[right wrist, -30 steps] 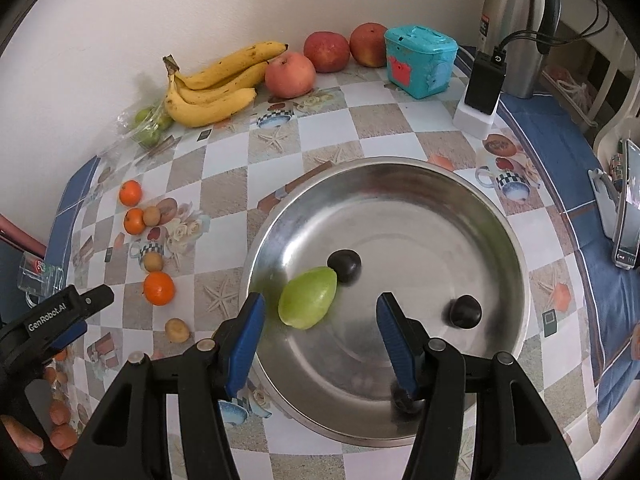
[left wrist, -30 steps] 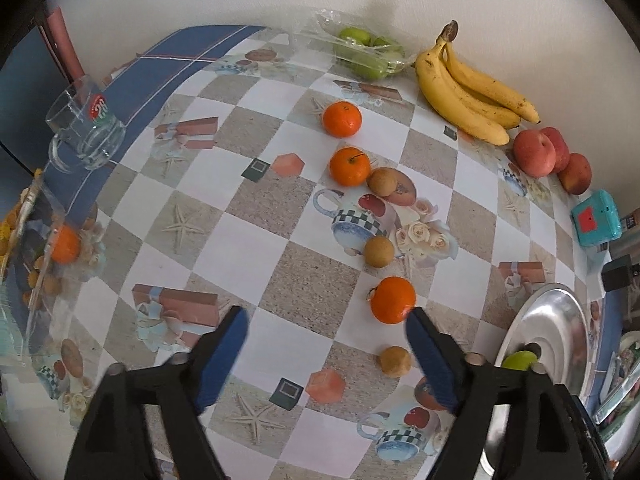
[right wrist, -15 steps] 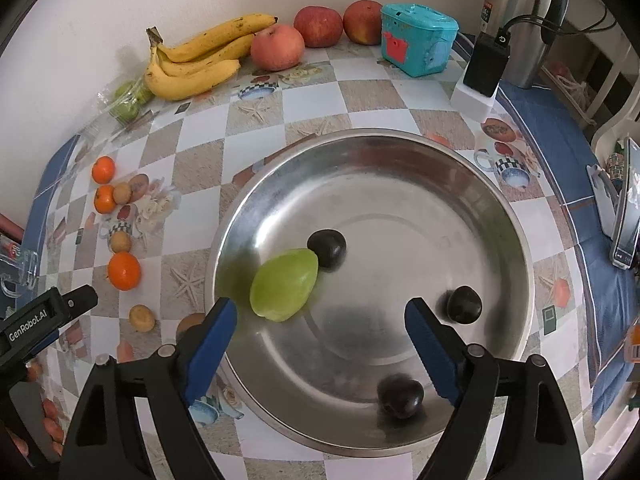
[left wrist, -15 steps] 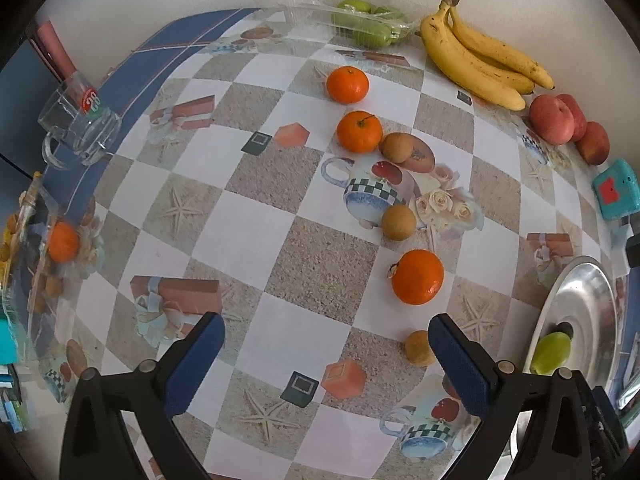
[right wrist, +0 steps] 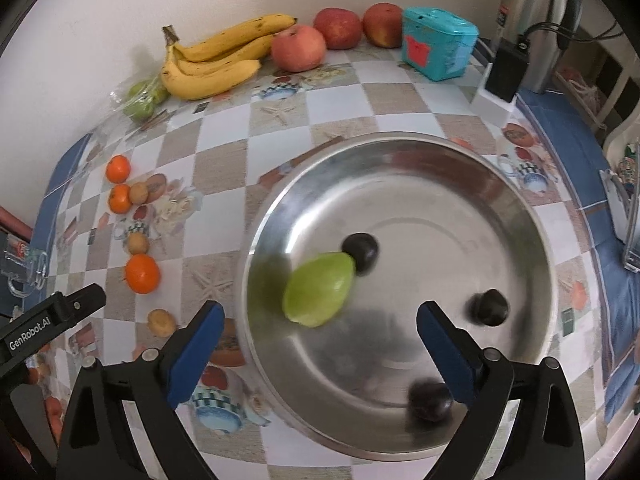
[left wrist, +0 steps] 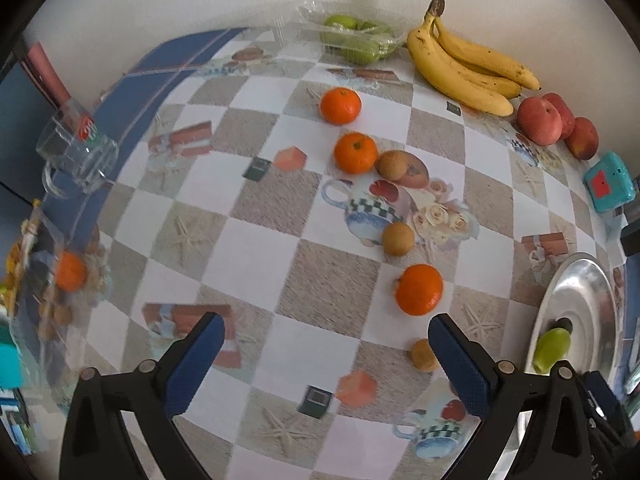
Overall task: Organize fruits
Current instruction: 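Move both grippers away from the plate toward the loose fruits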
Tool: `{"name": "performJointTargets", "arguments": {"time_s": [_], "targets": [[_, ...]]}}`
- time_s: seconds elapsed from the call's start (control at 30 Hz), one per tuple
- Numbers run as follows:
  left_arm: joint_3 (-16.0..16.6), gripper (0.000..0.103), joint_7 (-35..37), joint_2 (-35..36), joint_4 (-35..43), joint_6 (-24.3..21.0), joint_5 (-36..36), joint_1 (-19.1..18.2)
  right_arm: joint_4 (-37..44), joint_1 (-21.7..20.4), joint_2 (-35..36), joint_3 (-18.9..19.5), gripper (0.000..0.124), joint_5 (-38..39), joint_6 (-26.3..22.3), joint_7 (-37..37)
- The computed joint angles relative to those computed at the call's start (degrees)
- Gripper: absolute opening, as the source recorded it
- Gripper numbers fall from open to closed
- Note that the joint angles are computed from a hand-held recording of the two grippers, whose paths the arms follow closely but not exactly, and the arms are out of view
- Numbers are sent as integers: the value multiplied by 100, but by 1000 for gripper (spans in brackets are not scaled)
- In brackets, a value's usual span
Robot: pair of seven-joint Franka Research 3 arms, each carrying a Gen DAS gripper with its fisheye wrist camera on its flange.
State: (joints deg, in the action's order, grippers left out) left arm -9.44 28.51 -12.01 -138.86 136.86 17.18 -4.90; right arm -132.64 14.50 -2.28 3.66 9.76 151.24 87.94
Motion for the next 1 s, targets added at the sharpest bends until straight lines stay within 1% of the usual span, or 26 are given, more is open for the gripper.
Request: {"name": "performJointTargets", "arguments": {"time_s": [0.1, 0.27, 0.43, 0.57, 0.67, 0.73, 0.83, 1.0], "targets": [[1, 103, -77, -88, -38, -171, 189, 73, -27, 64, -20, 52, 97, -9, 83, -54], [38, 103, -227, -283, -180, -419, 427, 214, -22, 227, -15, 141, 97, 132, 106, -360], [128, 103, -609, -702, -516, -548, 541, 433, -22, 398, -35, 212, 97, 500, 169, -599], [216, 103, -782, -963, -758, -518, 465, 568, -9, 517, -35, 269, 97, 596, 229, -740], [250, 103, -831, -1025, -848, -449, 383, 624, 14, 596, -10, 290, 97, 750, 229, -933], [259, 103, -797, -998, -853, -398, 324, 628, 49, 635, 39, 300, 97, 841, 191, -1065], [263, 103, -679, -901, -820, -314, 243, 604, 84, 660, 137, 310, 97, 781, 176, -1062], [321, 103, -299, -572, -727, -97, -91, 485, 128, 688, 309, 320, 97, 880, 184, -1191]]}}
